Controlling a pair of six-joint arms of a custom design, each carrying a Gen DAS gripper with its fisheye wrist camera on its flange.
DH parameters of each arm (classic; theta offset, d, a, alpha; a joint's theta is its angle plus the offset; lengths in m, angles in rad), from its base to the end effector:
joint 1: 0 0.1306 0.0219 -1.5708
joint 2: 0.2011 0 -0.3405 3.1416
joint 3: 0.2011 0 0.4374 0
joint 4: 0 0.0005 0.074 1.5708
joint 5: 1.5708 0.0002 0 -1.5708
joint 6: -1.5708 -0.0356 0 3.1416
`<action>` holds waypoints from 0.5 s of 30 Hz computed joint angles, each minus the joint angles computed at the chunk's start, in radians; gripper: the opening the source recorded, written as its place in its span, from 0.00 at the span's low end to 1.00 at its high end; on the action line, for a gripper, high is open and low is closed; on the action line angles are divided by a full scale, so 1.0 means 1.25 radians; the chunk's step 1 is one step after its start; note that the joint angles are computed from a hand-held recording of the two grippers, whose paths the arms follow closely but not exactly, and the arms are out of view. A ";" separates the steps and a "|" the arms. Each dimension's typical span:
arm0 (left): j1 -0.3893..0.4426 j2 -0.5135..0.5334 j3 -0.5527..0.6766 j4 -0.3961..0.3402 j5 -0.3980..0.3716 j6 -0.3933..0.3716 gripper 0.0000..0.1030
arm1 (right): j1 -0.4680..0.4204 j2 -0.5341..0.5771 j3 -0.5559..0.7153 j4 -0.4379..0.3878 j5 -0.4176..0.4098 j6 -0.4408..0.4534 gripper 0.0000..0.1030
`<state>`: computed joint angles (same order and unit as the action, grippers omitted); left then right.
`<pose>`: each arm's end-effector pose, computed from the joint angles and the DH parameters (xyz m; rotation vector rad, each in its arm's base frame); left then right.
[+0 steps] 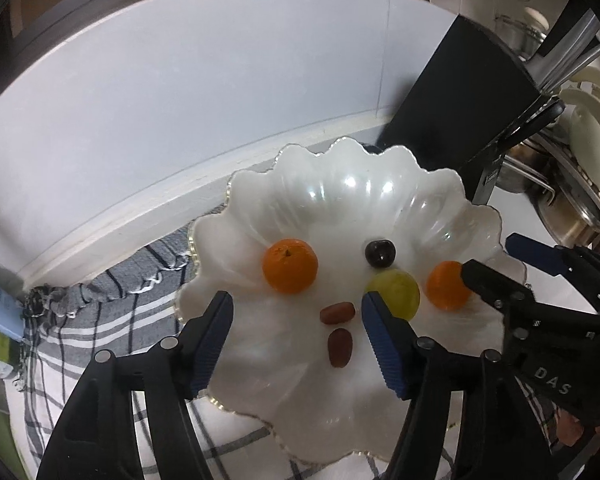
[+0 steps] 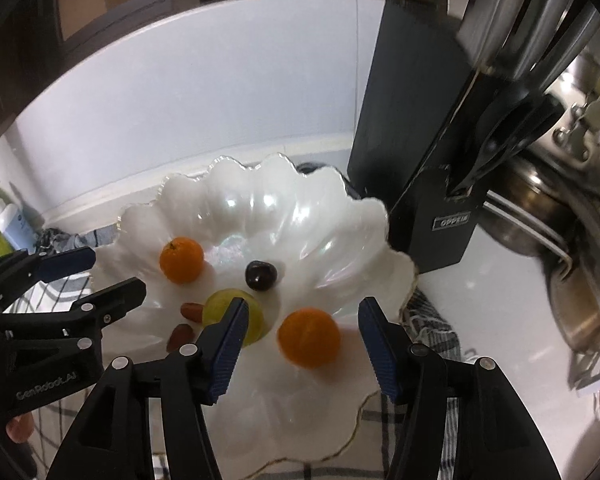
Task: Organize fruits
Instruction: 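Open the right tool to drop the orange while the left tool releases the date, then raise both open tools out of the bowl and back over the cloth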
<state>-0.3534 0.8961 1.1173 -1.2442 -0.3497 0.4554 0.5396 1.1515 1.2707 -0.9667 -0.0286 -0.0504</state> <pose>0.3316 -0.1099 0.4378 -0.2517 2.4936 0.1298 0.3900 0.2342 0.4328 -0.6038 2.3647 0.3018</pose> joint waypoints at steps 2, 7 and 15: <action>-0.007 -0.018 -0.003 -0.009 -0.017 0.006 0.67 | 0.003 -0.022 -0.010 0.006 0.009 0.002 0.57; -0.035 -0.067 -0.006 -0.028 -0.067 0.017 0.72 | 0.014 -0.074 -0.033 0.016 0.026 0.003 0.56; -0.107 -0.135 0.000 -0.067 -0.159 0.036 0.77 | 0.045 -0.166 -0.076 0.035 0.048 -0.015 0.56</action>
